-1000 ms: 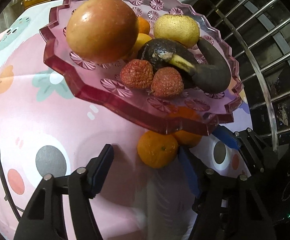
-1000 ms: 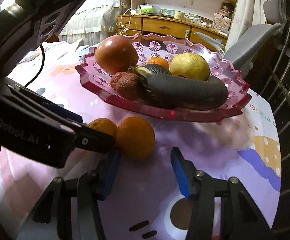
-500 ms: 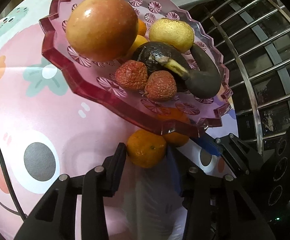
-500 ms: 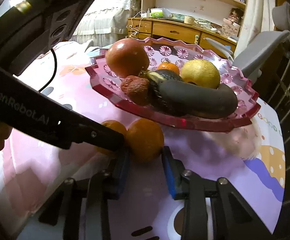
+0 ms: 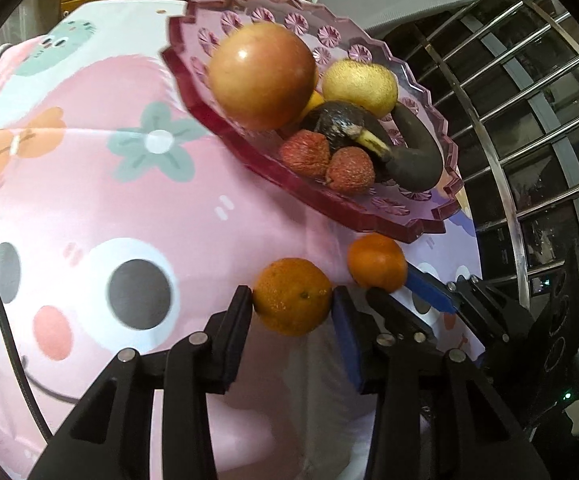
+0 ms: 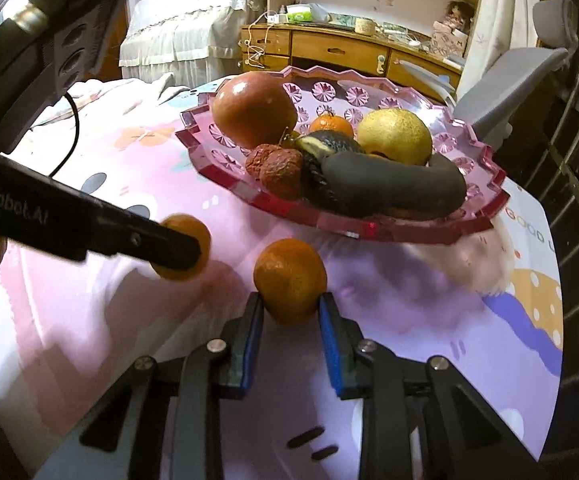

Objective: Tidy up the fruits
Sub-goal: 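Carry both oranges into the pink bowl and open both tools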

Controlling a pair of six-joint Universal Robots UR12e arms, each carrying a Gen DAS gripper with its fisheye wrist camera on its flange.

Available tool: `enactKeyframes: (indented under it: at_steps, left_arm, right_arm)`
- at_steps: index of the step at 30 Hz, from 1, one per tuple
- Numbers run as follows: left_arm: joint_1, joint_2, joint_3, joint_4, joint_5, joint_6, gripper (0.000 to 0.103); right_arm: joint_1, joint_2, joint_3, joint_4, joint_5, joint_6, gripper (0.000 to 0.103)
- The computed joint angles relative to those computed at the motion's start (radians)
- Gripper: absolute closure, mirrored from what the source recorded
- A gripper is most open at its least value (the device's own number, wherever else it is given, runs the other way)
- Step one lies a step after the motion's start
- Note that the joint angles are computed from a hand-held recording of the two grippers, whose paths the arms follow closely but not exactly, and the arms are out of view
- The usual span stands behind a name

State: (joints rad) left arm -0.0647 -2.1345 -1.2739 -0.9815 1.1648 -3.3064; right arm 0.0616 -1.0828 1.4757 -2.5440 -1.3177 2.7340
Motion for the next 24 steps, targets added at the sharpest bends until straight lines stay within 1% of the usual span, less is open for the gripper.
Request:
enactKeyframes:
  at_steps: [4,8,13,18,22,24]
  left_arm:
    - [0.011,0.021,-0.009,-0.008,0.024,0.011,0.063]
    - [0.022,0.035,-0.001,-0.019,0.045,0.026,0.063]
    - [0.037,0.035,0.052,-0.030,0.065,0.055,0.063]
    - [0.047,-0.002,0.145,-0.025,0.073,0.093,0.063]
    - [0.049,-0.065,0.245,-0.004,0.066,0.125,0.063]
    - [0.049,-0.100,0.293,-0.011,0.054,0.128,0.063]
  right_arm:
    - [0.001,-0.025,0.015,0.020,0.001,0.027,0.076]
    - [0.006,-0.050,0.019,0.049,-0.002,0.032,0.076]
    - [0.012,-0.073,0.001,0.075,-0.012,0.038,0.076]
    - [0.018,-0.067,-0.048,0.068,-0.037,0.087,0.076]
    - [0.022,-0.040,-0.107,0.060,-0.061,0.141,0.076]
    - [0.025,-0.018,-0.142,0.066,-0.087,0.179,0.076]
